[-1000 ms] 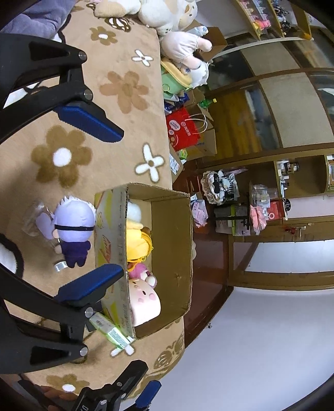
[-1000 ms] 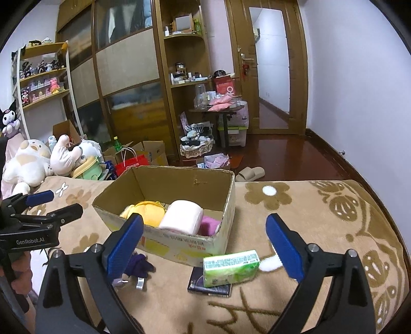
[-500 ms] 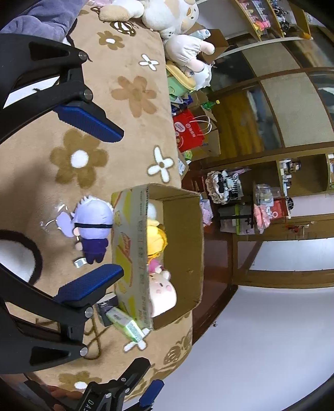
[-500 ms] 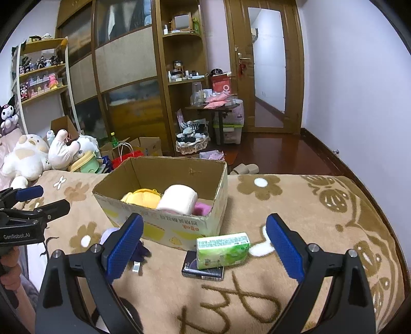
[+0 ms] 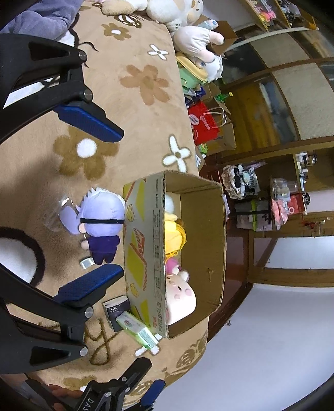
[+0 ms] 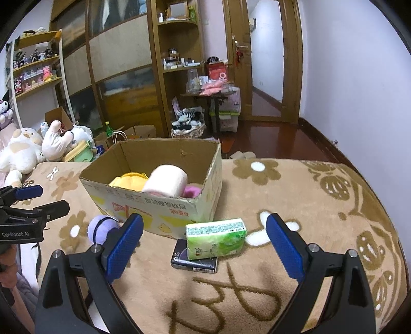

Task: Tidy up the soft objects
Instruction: 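Move the left tool to the purple-haired doll while the right tool approaches the green tissue pack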

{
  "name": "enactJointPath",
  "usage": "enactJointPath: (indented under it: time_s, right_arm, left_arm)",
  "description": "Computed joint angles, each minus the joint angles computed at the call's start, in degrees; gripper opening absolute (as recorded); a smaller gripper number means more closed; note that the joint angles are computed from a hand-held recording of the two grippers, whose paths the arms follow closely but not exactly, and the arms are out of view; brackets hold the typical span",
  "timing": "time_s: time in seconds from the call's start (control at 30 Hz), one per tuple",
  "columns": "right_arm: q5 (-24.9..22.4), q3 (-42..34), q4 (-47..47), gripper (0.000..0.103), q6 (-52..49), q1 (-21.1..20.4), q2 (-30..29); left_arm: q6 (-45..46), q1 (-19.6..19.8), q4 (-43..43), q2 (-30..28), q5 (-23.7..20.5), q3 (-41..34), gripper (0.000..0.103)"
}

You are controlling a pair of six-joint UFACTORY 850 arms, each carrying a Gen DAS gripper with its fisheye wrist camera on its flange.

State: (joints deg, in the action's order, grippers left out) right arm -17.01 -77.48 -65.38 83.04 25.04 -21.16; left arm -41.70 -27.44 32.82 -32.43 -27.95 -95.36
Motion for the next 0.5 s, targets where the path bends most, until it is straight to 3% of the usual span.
enactJointPath:
  time_s: [0.13,0.5]
  right_arm:
    - [1.0,-0.7,5.6,0.100,-4.4,-0.7,-1.0]
    - [0.3,-2.1,8.5,0.100,-7.7,-1.0,-3.0]
  left_arm:
    - [-0.4,-0.2,1.1,-0.8,0.1,-0.7,0.095]
    - [3.9,0.1,-3.6,-4.1,-1.7,-5.0,0.095]
